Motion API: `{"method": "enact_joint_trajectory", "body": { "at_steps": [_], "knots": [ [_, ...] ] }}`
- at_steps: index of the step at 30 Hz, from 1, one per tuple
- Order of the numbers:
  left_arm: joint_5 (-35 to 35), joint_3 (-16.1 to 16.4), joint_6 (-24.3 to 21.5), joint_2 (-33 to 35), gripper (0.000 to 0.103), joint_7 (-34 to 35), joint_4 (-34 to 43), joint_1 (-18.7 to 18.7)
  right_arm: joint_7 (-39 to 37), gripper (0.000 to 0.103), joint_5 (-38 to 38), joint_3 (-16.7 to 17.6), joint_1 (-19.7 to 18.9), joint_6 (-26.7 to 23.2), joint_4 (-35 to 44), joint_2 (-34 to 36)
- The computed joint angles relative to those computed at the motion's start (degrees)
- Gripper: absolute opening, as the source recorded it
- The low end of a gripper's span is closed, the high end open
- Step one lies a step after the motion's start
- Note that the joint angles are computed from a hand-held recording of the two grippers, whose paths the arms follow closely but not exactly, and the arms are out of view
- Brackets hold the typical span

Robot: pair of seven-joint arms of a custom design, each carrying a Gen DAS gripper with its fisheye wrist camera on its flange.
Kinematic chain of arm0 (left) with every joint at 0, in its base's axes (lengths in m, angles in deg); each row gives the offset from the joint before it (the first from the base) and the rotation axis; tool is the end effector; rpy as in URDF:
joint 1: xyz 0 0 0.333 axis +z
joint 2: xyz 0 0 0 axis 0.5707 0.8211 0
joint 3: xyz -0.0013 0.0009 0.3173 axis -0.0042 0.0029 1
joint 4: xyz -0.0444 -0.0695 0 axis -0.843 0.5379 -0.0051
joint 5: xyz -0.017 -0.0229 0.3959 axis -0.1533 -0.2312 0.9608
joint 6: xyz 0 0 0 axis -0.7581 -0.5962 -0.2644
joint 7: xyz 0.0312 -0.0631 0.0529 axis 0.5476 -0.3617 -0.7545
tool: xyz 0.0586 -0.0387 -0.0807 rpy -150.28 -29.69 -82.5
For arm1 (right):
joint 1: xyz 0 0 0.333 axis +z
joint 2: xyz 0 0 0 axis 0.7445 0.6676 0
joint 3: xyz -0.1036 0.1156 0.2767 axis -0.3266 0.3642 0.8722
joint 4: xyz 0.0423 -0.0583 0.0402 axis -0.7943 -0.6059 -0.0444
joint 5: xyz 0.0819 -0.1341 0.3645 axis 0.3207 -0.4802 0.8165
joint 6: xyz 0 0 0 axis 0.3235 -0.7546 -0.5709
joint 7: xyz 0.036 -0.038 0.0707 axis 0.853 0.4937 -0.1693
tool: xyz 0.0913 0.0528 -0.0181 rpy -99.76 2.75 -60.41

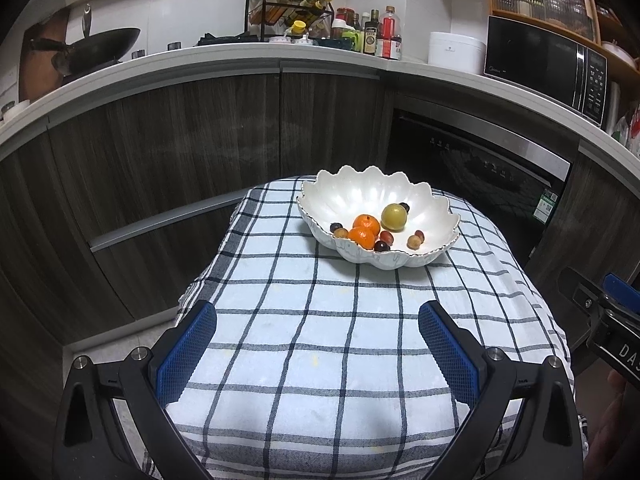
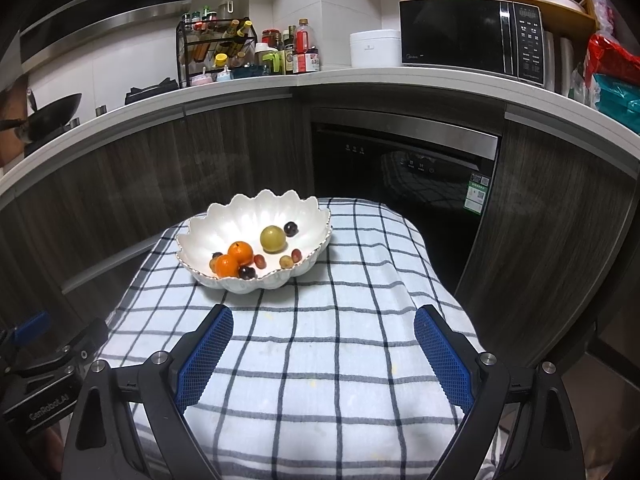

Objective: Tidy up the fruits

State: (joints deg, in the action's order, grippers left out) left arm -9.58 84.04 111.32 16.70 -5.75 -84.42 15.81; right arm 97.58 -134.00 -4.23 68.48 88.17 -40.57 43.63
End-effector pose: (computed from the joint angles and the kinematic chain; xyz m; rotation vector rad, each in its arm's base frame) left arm 0.6167 -0.2860 0.4662 -1.7652 1.5455 -0.8264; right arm 0.6335 0.1941 0.4785 -1.6202 1.5970 -0.8532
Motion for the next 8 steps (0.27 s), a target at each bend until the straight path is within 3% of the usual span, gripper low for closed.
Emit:
{"method": "enact_joint_trajectory", "body": {
  "at_steps": [8],
  "knots": [
    [-0.2,-0.1,-0.1,0.2,0.103,0.1,0.1,0.2,0.2,0.093,-0.2,-0.1,0.1,-0.1,-0.1,0.0]
  ]
}}
